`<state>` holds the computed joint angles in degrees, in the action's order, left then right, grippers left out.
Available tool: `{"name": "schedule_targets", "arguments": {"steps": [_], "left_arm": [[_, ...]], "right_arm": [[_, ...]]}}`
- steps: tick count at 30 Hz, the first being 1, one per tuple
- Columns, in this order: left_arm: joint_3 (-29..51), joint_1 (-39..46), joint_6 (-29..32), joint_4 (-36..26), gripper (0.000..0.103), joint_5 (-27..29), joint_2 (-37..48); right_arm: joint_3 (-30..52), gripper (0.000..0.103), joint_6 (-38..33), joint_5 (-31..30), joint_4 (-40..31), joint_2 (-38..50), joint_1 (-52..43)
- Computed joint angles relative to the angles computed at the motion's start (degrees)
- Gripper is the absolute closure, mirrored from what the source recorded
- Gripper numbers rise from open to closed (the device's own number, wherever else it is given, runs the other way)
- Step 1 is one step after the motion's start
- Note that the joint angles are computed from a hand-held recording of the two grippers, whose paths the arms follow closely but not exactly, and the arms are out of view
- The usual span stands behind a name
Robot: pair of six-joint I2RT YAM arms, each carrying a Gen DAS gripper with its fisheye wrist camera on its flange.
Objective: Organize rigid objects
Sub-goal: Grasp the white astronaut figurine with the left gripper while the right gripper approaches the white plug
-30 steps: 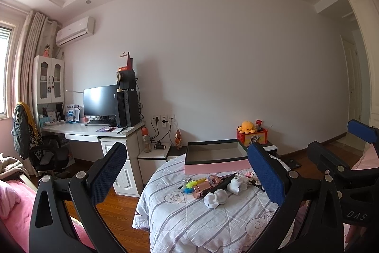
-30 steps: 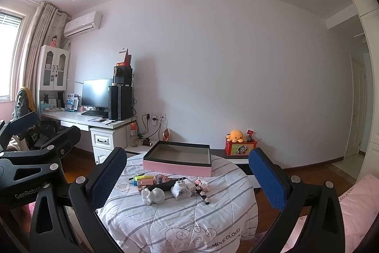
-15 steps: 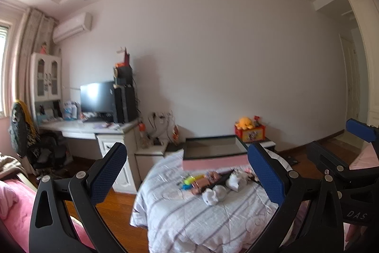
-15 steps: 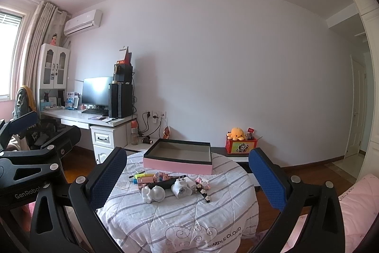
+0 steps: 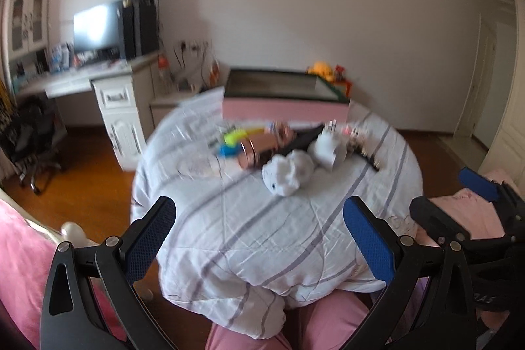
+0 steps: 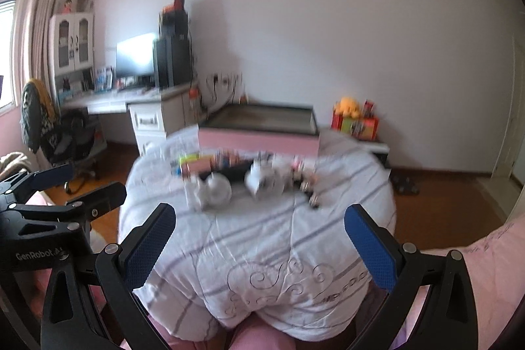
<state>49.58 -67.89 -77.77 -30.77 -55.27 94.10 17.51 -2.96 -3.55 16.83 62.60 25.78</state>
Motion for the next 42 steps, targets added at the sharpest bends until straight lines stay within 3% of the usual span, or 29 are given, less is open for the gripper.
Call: {"name": "schedule_targets", "arguments": {"steps": [4, 6, 11, 20, 26, 32, 34, 38, 42], "left_arm": [[-2.29, 9.09, 10.34, 14.85, 0.000, 6.71, 3.74], [-0.42, 12.30, 12.76, 17.15, 0.000, 9.11, 6.88], [4.90, 17.75, 18.00, 18.85, 0.000, 13.79, 13.99], [11.75, 24.03, 20.15, 19.26, 0.000, 21.85, 21.82], [18.40, 24.60, 22.68, 14.73, 0.000, 20.70, 27.45], [12.44, 24.72, 28.04, 22.98, 0.001, 20.82, 24.79], [10.29, 24.47, 28.46, 24.89, 0.009, 20.75, 23.40], [7.02, 23.96, 28.12, 25.72, 0.042, 20.48, 20.38], [1.15, 25.11, 28.45, 30.66, 0.043, 24.35, 16.03]], "right_arm": [[2.62, 0.000, -1.02, -1.85, 6.48, 13.56, -3.99], [4.75, 0.000, -0.84, -3.33, 8.02, 19.03, -7.04], [10.50, 0.000, -0.71, -6.66, 7.50, 27.53, -12.90], [20.69, 0.000, -1.88, -8.06, 4.66, 39.64, -13.59], [25.95, 0.000, -3.58, -9.65, 2.33, 43.72, -13.78], [29.08, 0.000, -5.10, -10.84, 0.56, 46.04, -14.08], [29.19, 0.000, -5.46, -10.69, 0.61, 46.32, -13.89], [27.41, 0.000, -7.36, -7.74, 3.51, 46.37, -12.53], [27.07, 0.000, -6.87, -8.15, 4.35, 46.40, -12.66]]}}
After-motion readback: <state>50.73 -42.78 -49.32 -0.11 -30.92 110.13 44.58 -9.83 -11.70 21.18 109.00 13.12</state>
